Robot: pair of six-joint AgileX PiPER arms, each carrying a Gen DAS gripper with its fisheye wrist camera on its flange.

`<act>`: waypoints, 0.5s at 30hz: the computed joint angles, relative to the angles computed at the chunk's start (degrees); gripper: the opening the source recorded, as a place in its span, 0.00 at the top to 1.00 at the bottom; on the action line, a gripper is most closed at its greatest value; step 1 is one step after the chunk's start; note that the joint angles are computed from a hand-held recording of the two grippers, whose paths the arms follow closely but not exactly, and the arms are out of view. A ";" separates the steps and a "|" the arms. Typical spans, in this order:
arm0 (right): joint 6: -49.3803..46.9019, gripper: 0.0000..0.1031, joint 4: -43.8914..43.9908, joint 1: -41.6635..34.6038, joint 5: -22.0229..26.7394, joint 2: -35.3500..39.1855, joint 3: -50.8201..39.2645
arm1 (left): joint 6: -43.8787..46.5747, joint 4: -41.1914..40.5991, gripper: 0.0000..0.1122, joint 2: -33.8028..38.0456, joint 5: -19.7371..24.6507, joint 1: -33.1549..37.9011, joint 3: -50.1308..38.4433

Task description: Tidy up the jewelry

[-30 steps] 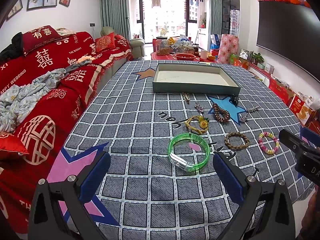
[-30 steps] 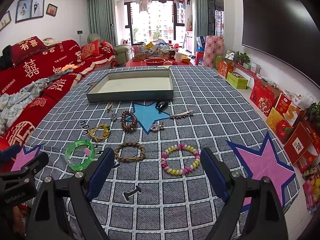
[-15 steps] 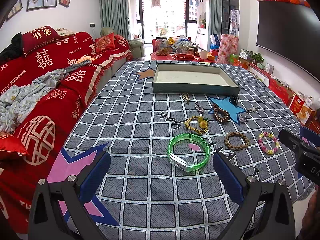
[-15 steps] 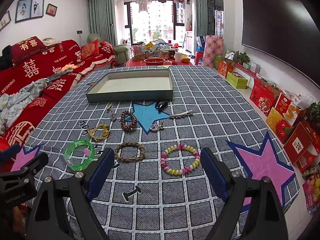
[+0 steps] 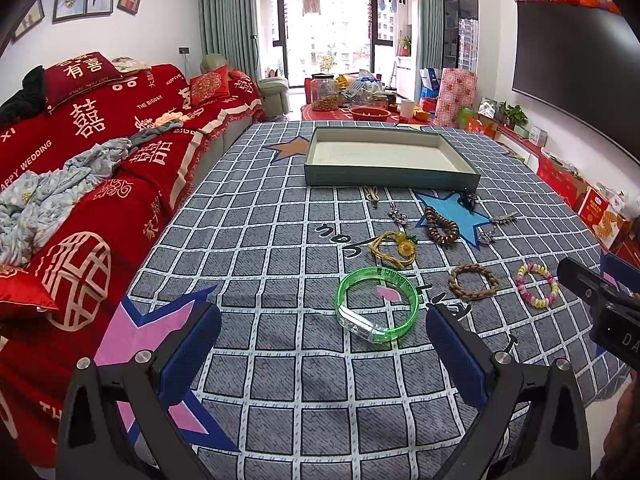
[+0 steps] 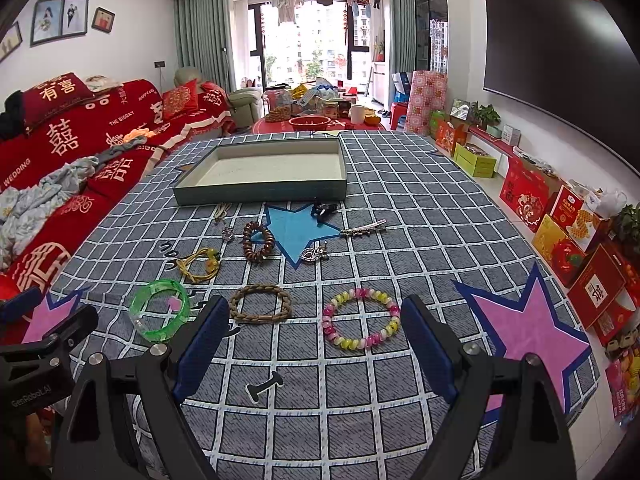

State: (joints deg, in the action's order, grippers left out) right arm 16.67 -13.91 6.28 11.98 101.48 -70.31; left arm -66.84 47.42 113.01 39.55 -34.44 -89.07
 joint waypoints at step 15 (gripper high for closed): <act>-0.02 0.13 0.04 0.03 0.09 0.00 -0.03 | 0.08 -0.08 0.08 0.00 0.10 -0.01 -0.11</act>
